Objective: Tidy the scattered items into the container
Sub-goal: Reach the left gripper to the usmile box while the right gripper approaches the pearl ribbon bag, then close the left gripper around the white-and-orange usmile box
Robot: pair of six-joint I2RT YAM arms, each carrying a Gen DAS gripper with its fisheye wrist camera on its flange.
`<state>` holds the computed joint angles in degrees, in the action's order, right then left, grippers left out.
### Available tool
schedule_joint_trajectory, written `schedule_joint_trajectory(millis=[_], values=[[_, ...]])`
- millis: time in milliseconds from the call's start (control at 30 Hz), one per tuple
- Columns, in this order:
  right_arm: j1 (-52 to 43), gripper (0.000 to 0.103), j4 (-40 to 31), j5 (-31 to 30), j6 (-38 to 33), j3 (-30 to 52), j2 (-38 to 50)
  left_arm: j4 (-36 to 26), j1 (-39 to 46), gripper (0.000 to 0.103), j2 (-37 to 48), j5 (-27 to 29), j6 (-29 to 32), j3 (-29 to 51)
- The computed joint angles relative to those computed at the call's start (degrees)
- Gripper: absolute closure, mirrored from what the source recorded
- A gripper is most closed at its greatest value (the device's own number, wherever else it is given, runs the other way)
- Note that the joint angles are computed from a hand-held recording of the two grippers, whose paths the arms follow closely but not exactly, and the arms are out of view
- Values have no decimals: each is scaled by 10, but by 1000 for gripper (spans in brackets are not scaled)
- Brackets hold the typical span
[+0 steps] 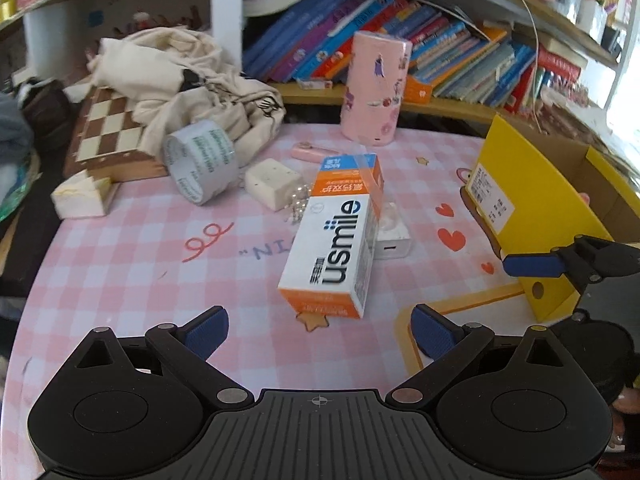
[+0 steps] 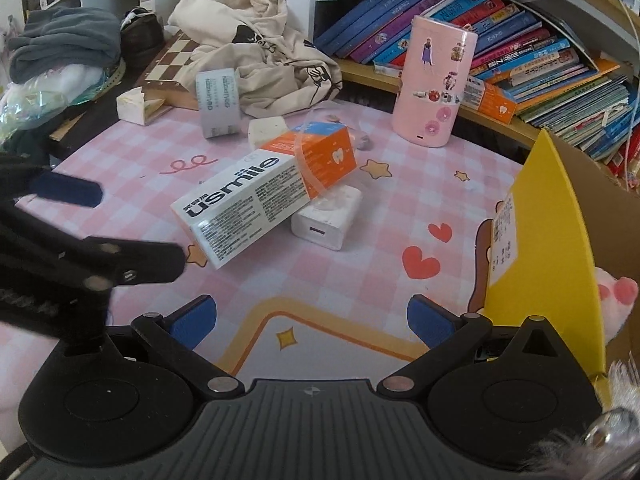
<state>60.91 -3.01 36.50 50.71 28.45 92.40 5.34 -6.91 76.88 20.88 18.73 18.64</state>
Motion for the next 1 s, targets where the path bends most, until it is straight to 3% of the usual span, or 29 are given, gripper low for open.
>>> schedule_joint_trajectory(millis=[133,367,600,700,1000], values=[[-13,0,21,-13,-17,-6,5,20,-23,7,63,4,0,38],[-37,1,24,-24,-13,-6,16,24,-49,25,170,9,-8,117],[-55,2,44,-34,-16,-9,27,28,-75,32,244,-6,-20,174],[-58,2,50,-26,-19,-11,27,31,-73,41,266,-5,-25,187],[-76,2,71,-27,-37,-6,41,9,-32,52,248,60,-23,177]])
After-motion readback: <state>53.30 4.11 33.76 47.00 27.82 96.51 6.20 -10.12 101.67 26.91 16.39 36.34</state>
